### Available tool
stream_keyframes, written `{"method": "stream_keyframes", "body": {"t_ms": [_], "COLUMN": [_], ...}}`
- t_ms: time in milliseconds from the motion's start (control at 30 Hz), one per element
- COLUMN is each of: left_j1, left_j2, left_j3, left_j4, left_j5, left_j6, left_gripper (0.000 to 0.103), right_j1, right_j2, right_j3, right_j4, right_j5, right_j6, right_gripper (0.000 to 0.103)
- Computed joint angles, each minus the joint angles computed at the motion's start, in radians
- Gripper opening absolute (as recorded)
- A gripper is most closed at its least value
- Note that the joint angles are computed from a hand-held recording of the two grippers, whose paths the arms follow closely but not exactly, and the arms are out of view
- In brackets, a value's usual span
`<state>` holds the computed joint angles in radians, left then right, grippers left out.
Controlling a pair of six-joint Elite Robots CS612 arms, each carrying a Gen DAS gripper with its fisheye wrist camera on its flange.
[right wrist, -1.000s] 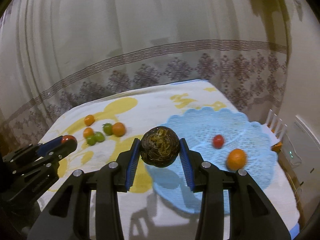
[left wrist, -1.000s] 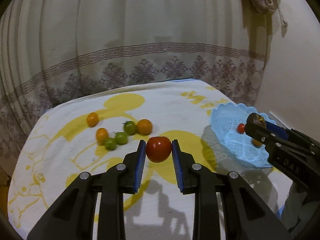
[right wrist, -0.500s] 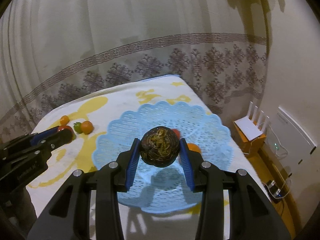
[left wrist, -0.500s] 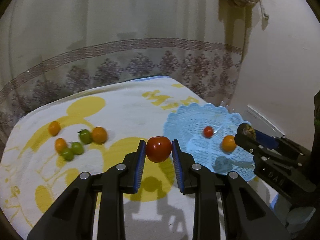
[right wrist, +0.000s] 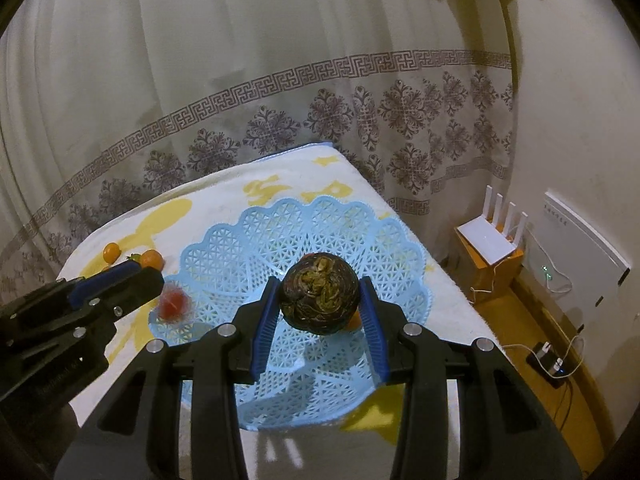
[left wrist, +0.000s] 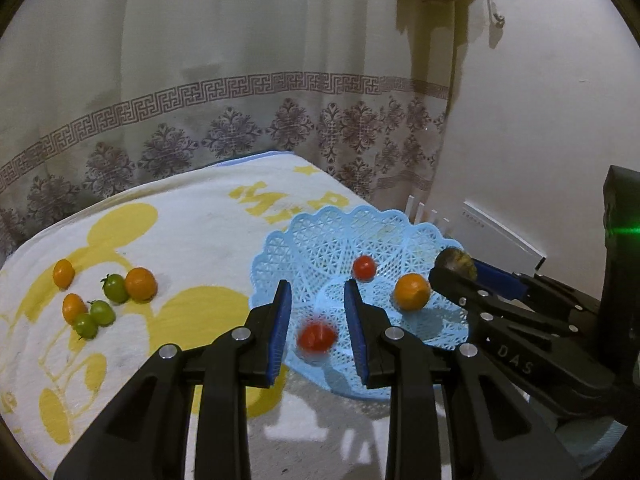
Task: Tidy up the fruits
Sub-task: 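Open the left tool to drop the red tomato while the right tool releases the dark fruit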
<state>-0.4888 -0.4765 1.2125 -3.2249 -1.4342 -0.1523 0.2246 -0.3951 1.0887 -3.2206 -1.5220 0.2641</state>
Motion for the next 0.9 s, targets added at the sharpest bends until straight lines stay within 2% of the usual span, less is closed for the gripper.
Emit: {"method": "stream_keyframes", "body": {"t_ms": [33,67,233,333,467,533,767,900], "left_j1": [0.002,0.004,0.013,0.016,0.019,0.02,0.027,0.029], "left_j2": [0.0,0.0,-0.001,-0.004,-0.008,-0.009,-0.016,-0.029], "left_j3": [-0.002,-0.003,0.0,0.009,0.017,0.022,0.037,0.065], "left_j4": [0.007,0.012,0.022,0.013,0.009,0.006,0.016,-0.007], "left_j5": [-0.008,-0.016,0.009,0.045,0.079,0.093,0.113,0.129], "left_j6": [-0.007,-0.02,-0.064,-0.096,-0.114,-0.122,-0.151,-0.162], "left_gripper": [0.035,0.044,0.048,0.072,0.085,0.086,0.086,0.086], "right_j1": [0.0,0.0,0.002,0.003,0.005,0.006,0.011,0.015], "right_j2": [0.001,0.0,-0.003,-0.002,-0.001,-0.001,-0.003,-0.01], "right_j3": [0.0,0.002,0.007,0.004,0.002,0.003,0.008,0.025], "right_j4": [-0.006,-0.018,-0.023,-0.015,-0.015,-0.025,-0.038,-0.078], "right_j5": [-0.004,-0.012,-0.03,-0.035,-0.034,-0.037,-0.043,-0.036], "right_j6": [0.007,0.013,0.025,0.026,0.022,0.022,0.013,0.001], "right_gripper": [0.056,0.058,0.059,0.06,0.061,0.068,0.068,0.068]}}
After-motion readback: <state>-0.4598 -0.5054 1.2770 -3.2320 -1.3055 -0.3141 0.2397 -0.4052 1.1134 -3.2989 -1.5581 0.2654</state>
